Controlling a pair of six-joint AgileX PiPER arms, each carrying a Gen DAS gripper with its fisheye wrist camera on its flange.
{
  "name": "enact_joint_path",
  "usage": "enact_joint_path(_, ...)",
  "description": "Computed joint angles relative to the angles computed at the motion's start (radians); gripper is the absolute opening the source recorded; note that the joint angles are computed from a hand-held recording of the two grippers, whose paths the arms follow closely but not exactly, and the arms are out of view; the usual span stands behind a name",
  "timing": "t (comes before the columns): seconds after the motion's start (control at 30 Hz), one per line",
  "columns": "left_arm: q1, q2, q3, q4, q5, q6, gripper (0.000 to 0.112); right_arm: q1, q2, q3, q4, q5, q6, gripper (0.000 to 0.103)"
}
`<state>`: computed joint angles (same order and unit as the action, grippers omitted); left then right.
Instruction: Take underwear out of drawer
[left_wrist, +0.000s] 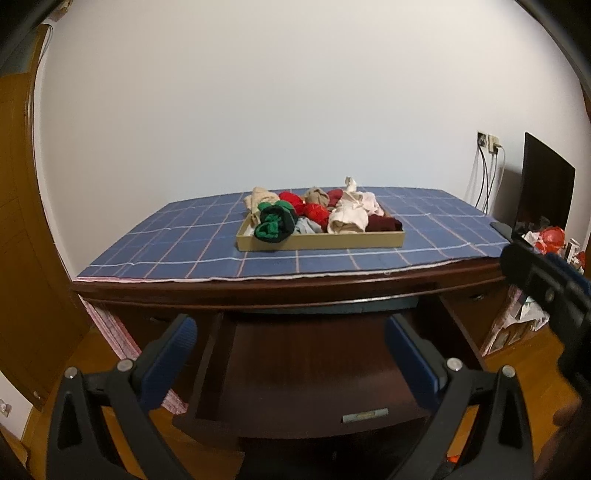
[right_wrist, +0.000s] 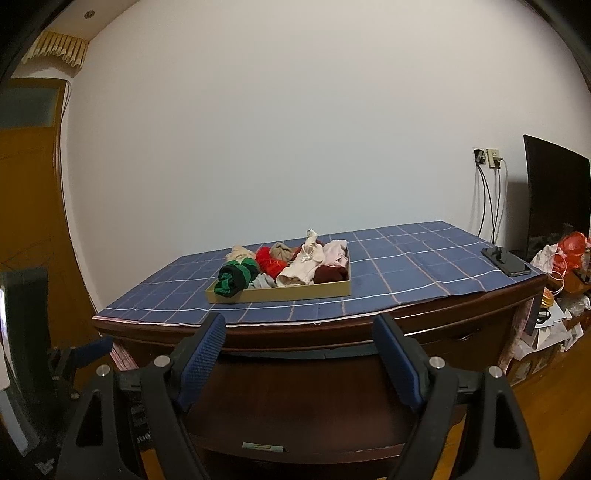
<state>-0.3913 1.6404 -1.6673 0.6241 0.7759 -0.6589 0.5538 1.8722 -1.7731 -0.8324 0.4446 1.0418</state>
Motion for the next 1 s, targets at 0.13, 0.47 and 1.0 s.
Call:
enact_joint_path(0.13,-0.013,-0.005,0.004,0.013,0.01,0.001,0.103,0.0,-0.01,0.014,-0.008,-0.003,0.01,0.084)
enact_joint_path(0.47,-0.038,-0.029,0.023,0.075,0.002,-0.047,0.103,-0.001,-0.031,0.037,-0.054,-0.008,0.068,0.085)
enact_joint_path(1.0,-0.05,-0.072,0.095,0.139,-0.036,-0.11,0.103,0.011,-0.048,0.072,-0.141,-0.014,0.136,0.087)
